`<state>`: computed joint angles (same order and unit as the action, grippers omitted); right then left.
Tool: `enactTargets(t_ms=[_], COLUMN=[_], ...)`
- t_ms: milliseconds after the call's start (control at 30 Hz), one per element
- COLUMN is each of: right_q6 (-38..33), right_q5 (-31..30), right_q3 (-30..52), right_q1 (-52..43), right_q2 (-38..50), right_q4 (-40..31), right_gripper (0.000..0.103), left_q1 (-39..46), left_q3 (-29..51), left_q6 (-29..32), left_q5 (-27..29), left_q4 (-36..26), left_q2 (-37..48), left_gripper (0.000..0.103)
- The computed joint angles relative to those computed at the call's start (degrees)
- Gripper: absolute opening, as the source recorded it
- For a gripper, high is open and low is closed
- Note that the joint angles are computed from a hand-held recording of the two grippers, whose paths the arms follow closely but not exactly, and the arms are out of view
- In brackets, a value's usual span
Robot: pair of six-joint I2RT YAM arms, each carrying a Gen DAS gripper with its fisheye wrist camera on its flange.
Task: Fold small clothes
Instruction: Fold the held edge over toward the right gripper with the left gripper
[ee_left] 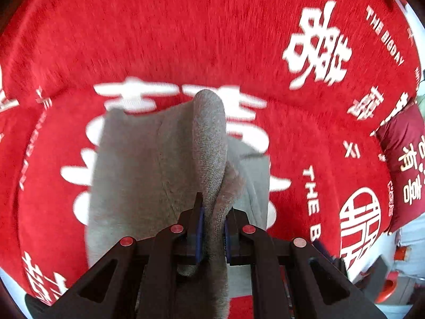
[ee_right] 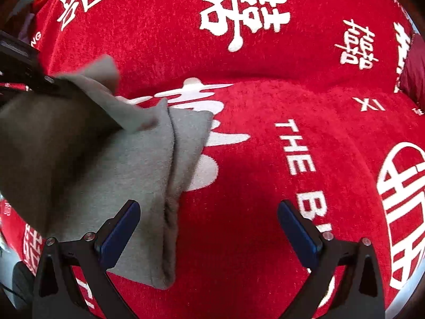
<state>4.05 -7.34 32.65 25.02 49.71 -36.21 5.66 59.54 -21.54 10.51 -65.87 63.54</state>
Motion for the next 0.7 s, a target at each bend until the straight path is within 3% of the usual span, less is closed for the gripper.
enactTargets(t_ms=[100,333,400,500,567,700], right_q6=[-2.9,-15.5,-14.5,-9.7,-10.1,-10.3], right_q5=[0.6,5.2,9.0,-0.6,-0.3,0.3], right_q3=[1.7,13.8,17.5,22.8,23.8,23.9], right_q1=[2.4,13.4,14.4,9.8,9.1,5.4], right_q2=[5.2,29.9,35.2,38.2,38.5,40.5], right_q4=[4.9,16.4,19.1,18.9,19.7,20.1], right_gripper=[0.102,0.101,0.098,0.093,0.093,0.093], left_q1=[-1.9,-0.5,-0.1,-2.4,-5.5,-10.0], left_q3=[-2.6,1.9,3.5,5.0,6.4,4.7], left_q6=[-1.0,2.7,3.3,1.3,-1.1,-6.0], left_q5=[-0.3,-1.3,-1.2,-2.5,-4.5,-3.0], left_q4=[1.0,-3.7,-4.9,-4.5,-3.2,2.4], left_q2=[-0.9,-3.1,-2.6,-1.3,0.8,5.3], left_gripper=[0.013,0.013,0.013,0.013,0.013,0.013])
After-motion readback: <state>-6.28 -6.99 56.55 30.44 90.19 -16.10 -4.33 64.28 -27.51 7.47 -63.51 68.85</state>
